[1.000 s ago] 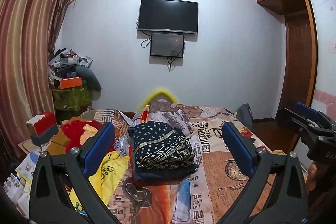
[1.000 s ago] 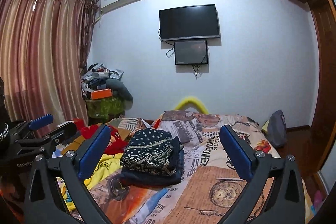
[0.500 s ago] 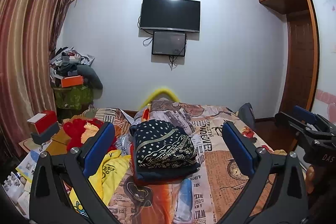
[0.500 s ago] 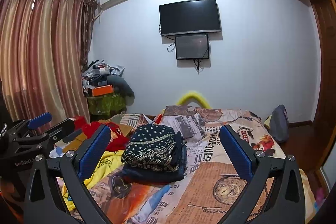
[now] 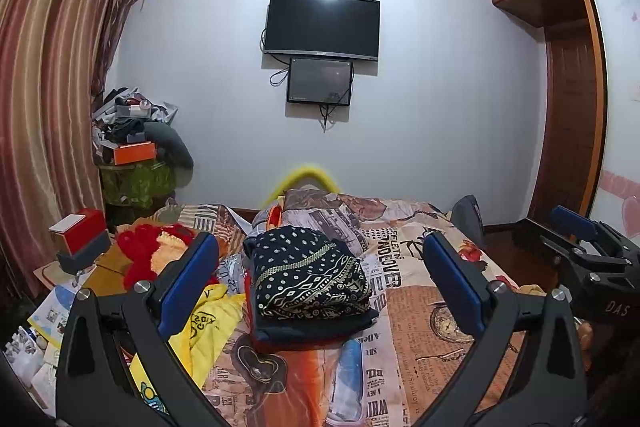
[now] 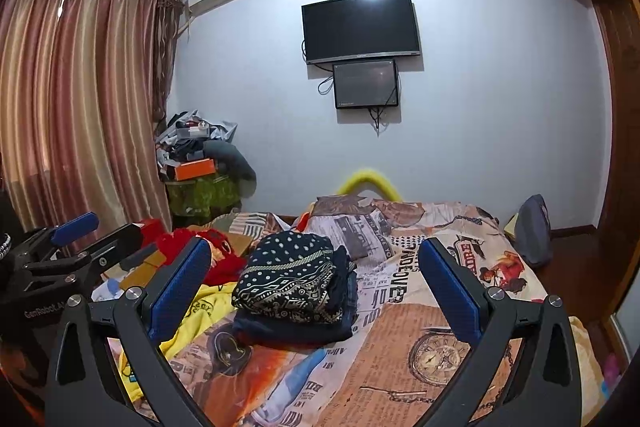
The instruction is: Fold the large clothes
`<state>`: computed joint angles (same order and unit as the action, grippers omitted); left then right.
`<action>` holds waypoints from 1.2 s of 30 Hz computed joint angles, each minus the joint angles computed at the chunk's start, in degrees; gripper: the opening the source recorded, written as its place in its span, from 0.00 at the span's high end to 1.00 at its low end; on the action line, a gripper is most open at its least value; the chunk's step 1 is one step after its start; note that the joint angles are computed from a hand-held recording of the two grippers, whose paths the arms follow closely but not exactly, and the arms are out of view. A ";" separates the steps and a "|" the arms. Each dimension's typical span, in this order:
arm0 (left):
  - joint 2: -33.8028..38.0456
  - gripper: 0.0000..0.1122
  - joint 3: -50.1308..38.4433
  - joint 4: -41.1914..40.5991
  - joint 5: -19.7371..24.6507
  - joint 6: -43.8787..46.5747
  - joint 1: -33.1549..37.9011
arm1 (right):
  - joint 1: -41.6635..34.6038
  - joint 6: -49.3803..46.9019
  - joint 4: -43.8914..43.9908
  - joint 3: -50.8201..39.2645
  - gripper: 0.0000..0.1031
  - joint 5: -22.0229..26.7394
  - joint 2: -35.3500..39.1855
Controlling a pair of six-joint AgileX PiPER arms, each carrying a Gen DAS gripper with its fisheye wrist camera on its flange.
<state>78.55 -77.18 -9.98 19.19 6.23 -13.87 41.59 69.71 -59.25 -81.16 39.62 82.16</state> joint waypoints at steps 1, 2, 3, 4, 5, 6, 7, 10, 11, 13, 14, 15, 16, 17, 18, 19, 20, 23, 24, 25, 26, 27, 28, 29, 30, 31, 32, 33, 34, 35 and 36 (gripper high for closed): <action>0.00 0.09 0.04 -0.06 0.00 0.05 0.03 | 0.02 0.04 0.00 0.02 0.00 -0.03 -0.05; -0.07 0.09 0.23 0.13 -0.11 -0.15 -0.05 | 0.05 0.16 -0.20 -0.04 0.00 0.04 -0.03; -0.08 0.09 0.26 -0.14 -0.12 0.08 -0.05 | 0.09 0.18 -0.26 -0.10 0.00 0.13 -0.04; -0.04 0.09 0.29 -1.02 -0.12 0.93 0.14 | 0.12 0.46 -0.51 0.09 0.00 0.09 -0.05; 0.00 0.09 0.33 -1.76 -0.10 1.61 0.24 | 0.14 0.56 -0.63 0.12 0.00 0.12 -0.10; 0.06 0.09 0.39 -2.11 -0.15 1.98 0.27 | 0.09 0.59 -0.57 0.15 0.00 0.07 -0.08; 0.11 0.09 0.48 -2.05 -0.23 1.99 0.24 | -0.03 0.30 -0.23 0.04 0.00 -0.02 -0.07; 0.26 0.09 0.29 -1.73 -0.10 1.67 0.21 | -0.18 0.18 0.09 -0.30 0.00 -0.02 0.15; 0.32 0.09 0.28 -3.58 0.11 3.49 0.48 | -0.29 0.06 0.30 -0.34 0.00 -0.13 0.17; 0.67 0.09 -0.03 -7.44 0.64 7.30 1.09 | -0.35 0.03 0.51 -0.30 0.00 -0.21 0.14; 0.75 0.09 0.02 -9.74 0.89 9.52 1.42 | -0.41 -0.01 0.63 -0.27 0.00 -0.30 0.09; 0.69 0.09 0.26 -12.88 1.16 12.70 1.98 | -0.50 -0.06 0.68 -0.31 0.00 -0.41 0.10; 0.77 0.09 0.15 -14.93 1.51 14.85 2.41 | -0.52 0.06 0.56 -0.36 0.00 -0.40 0.11; 0.76 0.09 0.23 -15.78 1.58 15.84 2.51 | -0.51 0.18 0.40 -0.40 0.00 -0.38 0.13; 0.87 0.09 0.10 -15.84 1.65 15.99 2.42 | -0.48 0.35 0.25 -0.22 0.00 -0.43 0.05; 0.90 0.09 0.07 -16.59 1.90 16.77 2.57 | -0.50 0.30 0.30 -0.26 0.00 -0.46 0.05; 1.03 0.09 -0.10 -17.05 2.15 17.18 2.70 | -0.50 0.34 0.30 -0.29 0.00 -0.48 0.06; 1.41 0.09 -0.69 -17.37 2.72 17.06 3.02 | -0.48 0.56 0.13 -0.23 0.00 -0.65 -0.04; 1.41 0.09 -0.72 -18.18 2.96 17.73 3.25 | -0.35 0.99 -0.26 -0.15 0.00 -0.55 -0.05; 1.47 0.09 -0.83 -18.71 3.22 18.19 3.42 | -0.18 1.55 -0.75 -0.11 0.00 -0.37 -0.02; 1.51 0.09 -0.88 -19.17 3.45 18.60 3.58 | -0.09 1.90 -1.07 -0.11 0.00 -0.26 0.03; 1.54 0.09 -0.90 -19.21 3.52 18.66 3.59 | -0.05 1.84 -1.03 -0.18 0.00 -0.23 0.10; 1.59 0.09 -0.98 -18.87 3.58 18.42 3.57 | -0.04 1.77 -0.94 -0.20 0.00 -0.25 0.12; 1.69 0.09 -1.17 -18.34 3.61 18.02 3.51 | -0.05 1.69 -0.85 -0.20 0.00 -0.30 0.11; 1.64 0.09 -1.12 -17.97 3.49 17.81 3.45 | -0.03 1.57 -0.72 -0.25 0.00 -0.32 0.12; 1.73 0.09 -1.11 -17.53 3.36 17.56 3.32 | -0.01 1.43 -0.61 -0.30 0.00 -0.36 0.14; 1.78 0.09 -1.16 -16.79 3.40 16.93 3.22 | 0.07 1.79 -1.00 -0.19 0.00 -0.28 0.17; 1.87 0.09 -1.22 -16.85 3.62 16.94 3.28 | 0.19 2.18 -1.45 -0.22 0.00 -0.01 0.26; 1.99 0.09 -1.33 -17.36 3.92 17.31 3.47 | 0.35 2.60 -2.01 -0.20 0.00 0.29 0.33; 2.10 0.09 -1.40 -17.46 4.04 17.22 3.53 | 0.36 2.61 -2.13 -0.22 0.00 0.31 0.37; 2.18 0.09 -1.47 -17.96 4.25 17.62 3.73 | 0.39 2.68 -2.17 -0.26 0.00 0.33 0.39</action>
